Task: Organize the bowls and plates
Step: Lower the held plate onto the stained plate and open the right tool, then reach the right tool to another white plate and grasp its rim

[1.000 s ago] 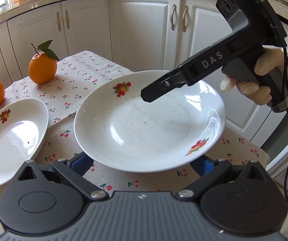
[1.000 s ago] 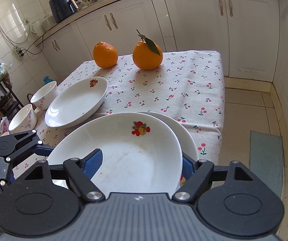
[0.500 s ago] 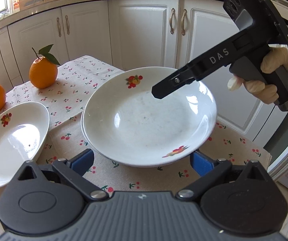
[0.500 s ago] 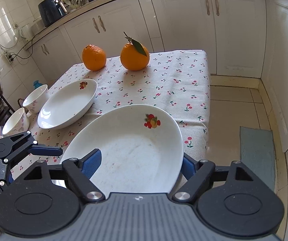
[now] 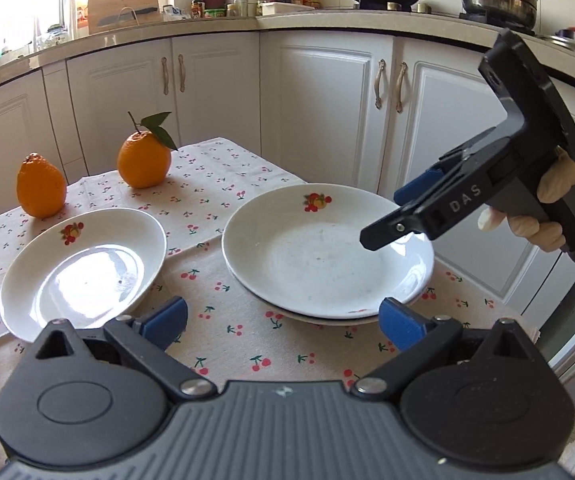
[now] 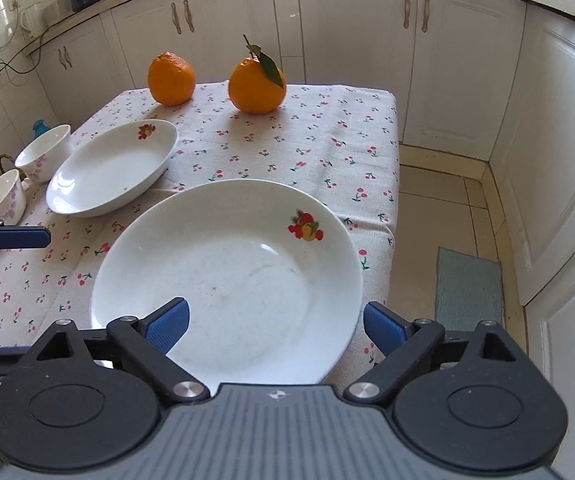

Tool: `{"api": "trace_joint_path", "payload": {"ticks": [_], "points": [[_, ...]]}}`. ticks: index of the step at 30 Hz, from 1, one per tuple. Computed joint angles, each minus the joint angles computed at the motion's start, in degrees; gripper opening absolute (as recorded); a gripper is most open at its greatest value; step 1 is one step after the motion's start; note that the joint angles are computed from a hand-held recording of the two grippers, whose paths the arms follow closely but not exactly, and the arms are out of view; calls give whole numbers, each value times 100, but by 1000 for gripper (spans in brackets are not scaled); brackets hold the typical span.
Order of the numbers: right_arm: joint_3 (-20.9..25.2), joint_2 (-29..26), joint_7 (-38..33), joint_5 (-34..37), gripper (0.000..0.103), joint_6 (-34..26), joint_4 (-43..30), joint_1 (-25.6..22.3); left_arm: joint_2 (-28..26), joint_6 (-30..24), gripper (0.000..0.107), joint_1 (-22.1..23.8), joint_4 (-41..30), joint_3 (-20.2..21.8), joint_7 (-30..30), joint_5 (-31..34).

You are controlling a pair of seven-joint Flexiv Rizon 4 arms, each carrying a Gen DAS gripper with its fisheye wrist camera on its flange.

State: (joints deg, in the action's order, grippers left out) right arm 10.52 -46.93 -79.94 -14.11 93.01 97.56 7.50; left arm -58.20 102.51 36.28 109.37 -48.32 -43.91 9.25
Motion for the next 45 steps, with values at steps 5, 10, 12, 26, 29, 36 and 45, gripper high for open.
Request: {"api": "trace_joint_path", "payload": {"ticks": [5,10,12,26,29,36,45], "points": [[-446,278,90,27,103,440,356,457,86,446,101,11,107,194,-357,39],[-757,428,145,-1,103,808,546,854,203,1141,102,-296,35,758,-1048,64],[-823,449,128,-32,103,921,561,971,284,1280,102,-473,-32,1049,-1325,-58],[-502,44,-109,-568,103,212,-303,978,356,932,102,-2177,-944,3204,-2727,-1164],[4,-183,-380,-654,103,-164,-693,642,304,832,102,-2479,-1134,3564,-2830,-1308],[861,-753,-1282,-471,103,-959,-1684,223,165,690,103,-2525,-1443,3589,-2878,-1279],[1564,-1493,-2398,20,103,-2138,-3205,81,74,382,103,-2763,-1812,3806,-2863,-1570]]}}
